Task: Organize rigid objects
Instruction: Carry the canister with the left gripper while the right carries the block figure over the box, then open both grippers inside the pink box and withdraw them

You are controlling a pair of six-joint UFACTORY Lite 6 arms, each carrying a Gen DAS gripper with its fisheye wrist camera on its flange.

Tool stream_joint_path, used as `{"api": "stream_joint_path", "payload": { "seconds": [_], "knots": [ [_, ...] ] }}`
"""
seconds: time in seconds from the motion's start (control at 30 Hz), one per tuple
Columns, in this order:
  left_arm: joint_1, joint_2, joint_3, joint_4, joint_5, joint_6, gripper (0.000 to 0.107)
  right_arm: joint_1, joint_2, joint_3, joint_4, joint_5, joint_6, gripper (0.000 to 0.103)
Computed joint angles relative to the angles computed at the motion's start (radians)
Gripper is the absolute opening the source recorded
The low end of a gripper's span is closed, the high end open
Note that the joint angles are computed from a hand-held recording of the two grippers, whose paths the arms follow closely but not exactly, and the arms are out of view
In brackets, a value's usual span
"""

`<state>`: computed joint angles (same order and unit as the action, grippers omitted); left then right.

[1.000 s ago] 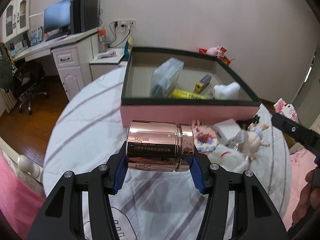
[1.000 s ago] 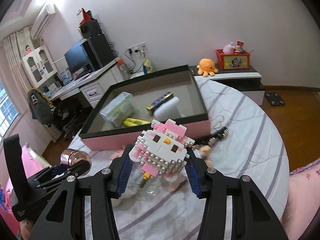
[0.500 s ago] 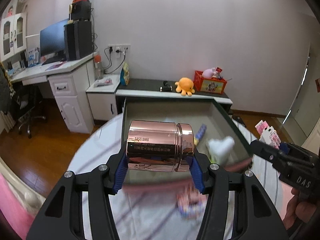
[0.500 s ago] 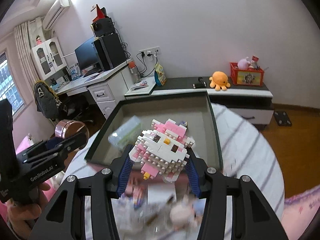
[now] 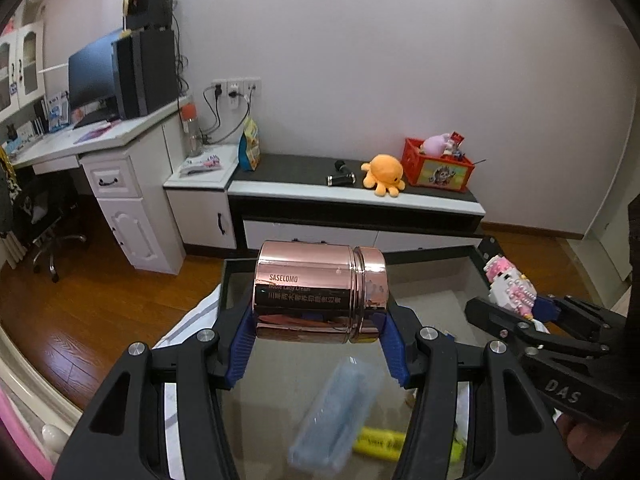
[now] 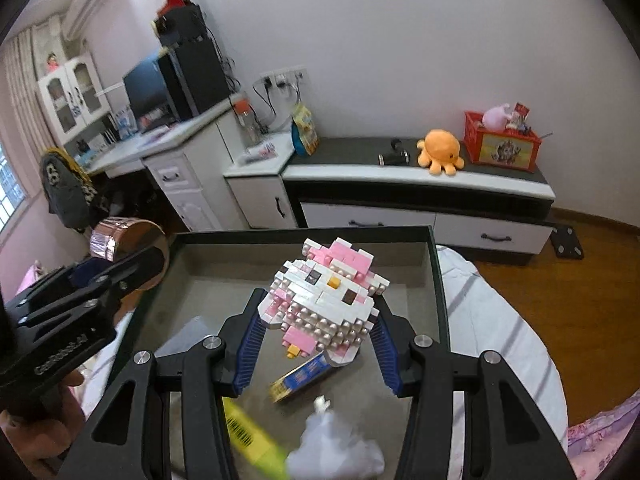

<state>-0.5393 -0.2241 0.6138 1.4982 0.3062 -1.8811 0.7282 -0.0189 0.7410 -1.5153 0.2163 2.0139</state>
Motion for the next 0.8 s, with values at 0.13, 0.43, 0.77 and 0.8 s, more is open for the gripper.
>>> {"api": "stream_joint_path", "payload": {
  "seconds": [0.13,0.43,0.77,0.8],
  "knots": [
    [0.058,0.161,0.091,0.129,-0.061,-0.104,0.055,-0.07,0.148,0.092,0.044,-0.065,-0.077,0.051],
    [0.076,0.251,0.156,0.107,-0.059,-0.076,0.089,-0.081,0.198,0.129,0.262,-0.059,-0.293,0.085],
    [0.04,-0.184,-0.079,-0.217,0.043,0.218,0.103,0.002,0.006,0.008,0.358,0.006,-0.299,0.103],
    [0.025,-0.233,-0.099,-0.275,0.063,0.269,0.103,0.018,-0.02,-0.01,0.35,0.025,-0.276,0.103]
  ]
}}
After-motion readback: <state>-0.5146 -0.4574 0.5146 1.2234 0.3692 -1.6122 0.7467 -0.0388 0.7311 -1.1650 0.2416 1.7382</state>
